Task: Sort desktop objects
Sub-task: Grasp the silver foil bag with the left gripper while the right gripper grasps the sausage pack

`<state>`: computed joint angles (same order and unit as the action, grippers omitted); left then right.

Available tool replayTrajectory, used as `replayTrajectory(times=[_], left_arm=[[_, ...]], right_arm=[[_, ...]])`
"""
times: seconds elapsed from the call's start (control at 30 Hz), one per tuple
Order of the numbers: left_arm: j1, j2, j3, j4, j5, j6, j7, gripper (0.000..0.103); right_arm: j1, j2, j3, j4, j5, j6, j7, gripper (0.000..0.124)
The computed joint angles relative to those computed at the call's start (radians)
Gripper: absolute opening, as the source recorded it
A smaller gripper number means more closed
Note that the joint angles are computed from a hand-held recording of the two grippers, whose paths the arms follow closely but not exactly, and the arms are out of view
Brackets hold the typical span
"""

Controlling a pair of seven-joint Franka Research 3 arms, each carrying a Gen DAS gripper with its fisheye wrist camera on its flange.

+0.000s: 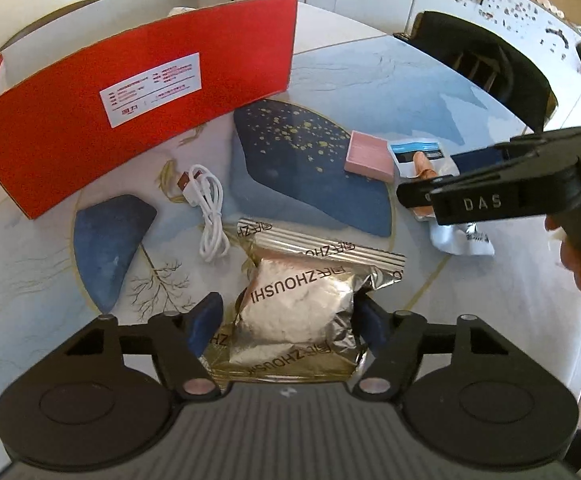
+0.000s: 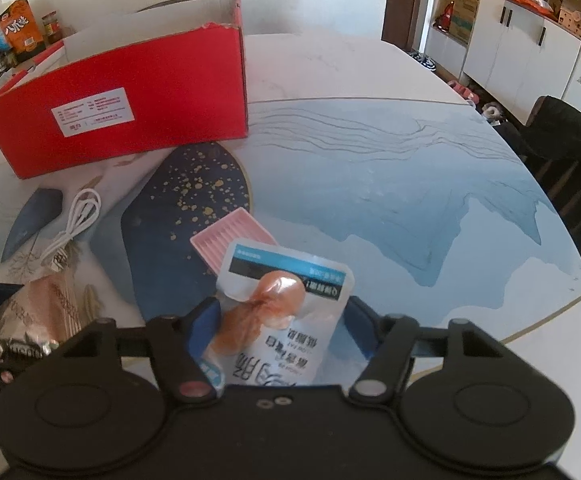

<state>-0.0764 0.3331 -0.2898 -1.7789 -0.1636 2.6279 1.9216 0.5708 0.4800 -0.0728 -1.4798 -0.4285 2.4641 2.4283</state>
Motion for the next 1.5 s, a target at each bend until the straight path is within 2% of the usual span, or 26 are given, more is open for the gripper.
replayTrajectory(times=[0.07,0.1,0.4,0.43,0.47,0.8,0.87,0.93,1.0,1.07,1.4,1.5], left_arm=[[0.0,-0.006,-0.002,-0.008,-0.001,0.013,0.004,0.064],[0.003,-0.008,-0.008,-0.011,-0.007,0.02,0.015,0.056],[-0.008,-0.013,0.006,-0.005,0.014,0.009,-0.026,0.054],[-0.007,-0.013,0.006,-0.002,0.012,0.006,-0.029,0.054],[-0.006,-0.014,0.007,-0.001,0.011,0.006,-0.032,0.054],[-0.005,-0.021,0.011,0.01,0.012,0.012,-0.064,0.054],[-0.008,-0.021,0.014,0.008,0.021,0.018,-0.069,0.054],[-0.008,-0.021,0.016,0.01,0.026,0.009,-0.075,0.054],[-0.009,-0.021,0.017,0.01,0.03,0.006,-0.08,0.054],[-0.008,-0.022,0.017,0.01,0.032,0.004,-0.081,0.054],[-0.009,-0.015,0.023,0.021,0.045,-0.012,-0.098,0.054],[-0.009,-0.014,0.024,0.022,0.049,-0.012,-0.103,0.054]], right_arm=[[-0.002,-0.004,0.001,-0.007,0.004,0.007,-0.001,0.063],[-0.002,-0.007,0.0,-0.013,0.002,0.013,0.002,0.062],[-0.001,-0.03,-0.002,-0.044,-0.007,0.037,0.028,0.061],[0.001,-0.033,-0.003,-0.045,-0.013,0.035,0.029,0.059],[-0.001,-0.036,0.0,-0.045,-0.015,0.036,0.022,0.041],[-0.005,-0.039,0.006,-0.027,-0.011,0.015,0.014,0.038],[-0.01,-0.029,0.013,-0.01,-0.001,-0.005,-0.004,0.043],[-0.024,-0.026,0.025,-0.011,0.033,0.001,-0.022,0.055],[-0.024,-0.029,0.021,-0.025,0.043,0.022,-0.011,0.091],[-0.029,-0.029,0.024,-0.031,0.057,0.043,-0.02,0.091],[-0.016,0.041,0.005,0.056,0.09,-0.012,-0.025,0.087],[-0.007,0.051,-0.004,0.073,0.076,-0.023,-0.027,0.079]])
